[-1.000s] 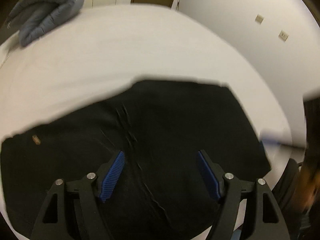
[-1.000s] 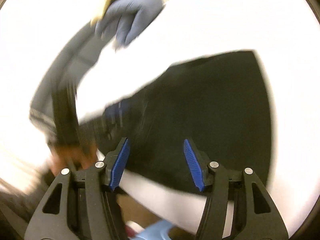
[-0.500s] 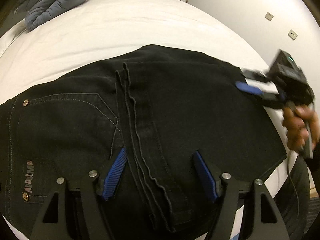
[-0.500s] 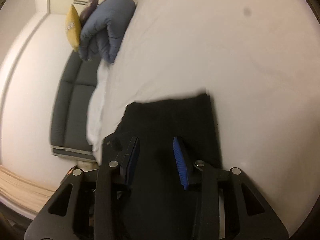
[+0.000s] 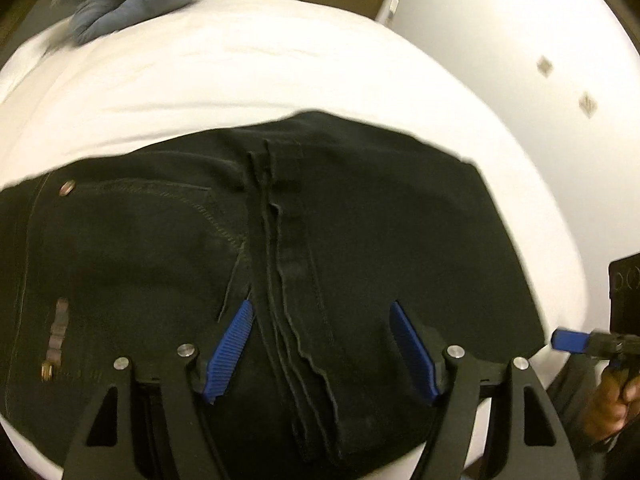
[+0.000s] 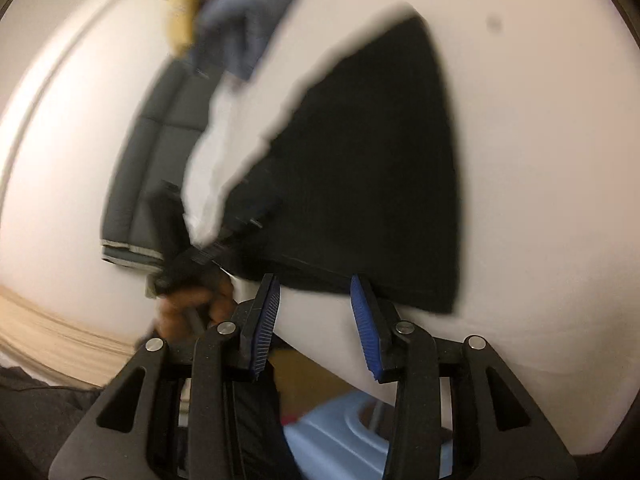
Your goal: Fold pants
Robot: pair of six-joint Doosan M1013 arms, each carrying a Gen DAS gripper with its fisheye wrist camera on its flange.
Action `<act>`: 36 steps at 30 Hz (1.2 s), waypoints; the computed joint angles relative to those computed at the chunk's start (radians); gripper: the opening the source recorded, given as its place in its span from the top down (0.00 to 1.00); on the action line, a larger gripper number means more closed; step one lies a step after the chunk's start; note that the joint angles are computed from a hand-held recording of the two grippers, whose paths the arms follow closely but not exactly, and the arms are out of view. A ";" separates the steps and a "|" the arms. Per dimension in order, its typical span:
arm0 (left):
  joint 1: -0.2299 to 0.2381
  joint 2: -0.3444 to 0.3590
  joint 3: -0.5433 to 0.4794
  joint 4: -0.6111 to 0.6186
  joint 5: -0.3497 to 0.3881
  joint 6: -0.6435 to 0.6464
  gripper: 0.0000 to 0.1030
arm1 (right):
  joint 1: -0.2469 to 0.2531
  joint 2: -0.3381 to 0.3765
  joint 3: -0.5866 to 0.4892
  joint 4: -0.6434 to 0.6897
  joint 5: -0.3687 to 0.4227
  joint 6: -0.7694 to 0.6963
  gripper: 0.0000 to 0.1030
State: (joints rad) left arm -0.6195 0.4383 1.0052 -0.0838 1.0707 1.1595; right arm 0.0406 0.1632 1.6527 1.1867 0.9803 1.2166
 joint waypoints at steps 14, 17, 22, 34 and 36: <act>0.108 -0.373 0.482 0.291 -0.373 -0.720 0.01 | 0.074 0.094 -0.128 -0.122 -0.071 0.192 0.75; 0.161 -0.403 0.554 0.205 -0.431 -0.787 0.01 | 0.086 0.092 -0.144 -0.006 -0.105 0.158 0.52; 0.212 -0.410 0.624 0.035 -0.578 -0.767 0.01 | 0.128 0.116 -0.186 0.125 -0.115 0.129 0.45; 0.241 -0.354 0.602 -0.223 -0.662 -0.587 0.03 | 0.175 0.162 -0.249 0.141 -0.088 0.168 0.45; 0.245 -0.350 0.598 -0.258 -0.664 -0.563 0.26 | 0.177 0.174 -0.256 0.136 -0.068 0.171 0.45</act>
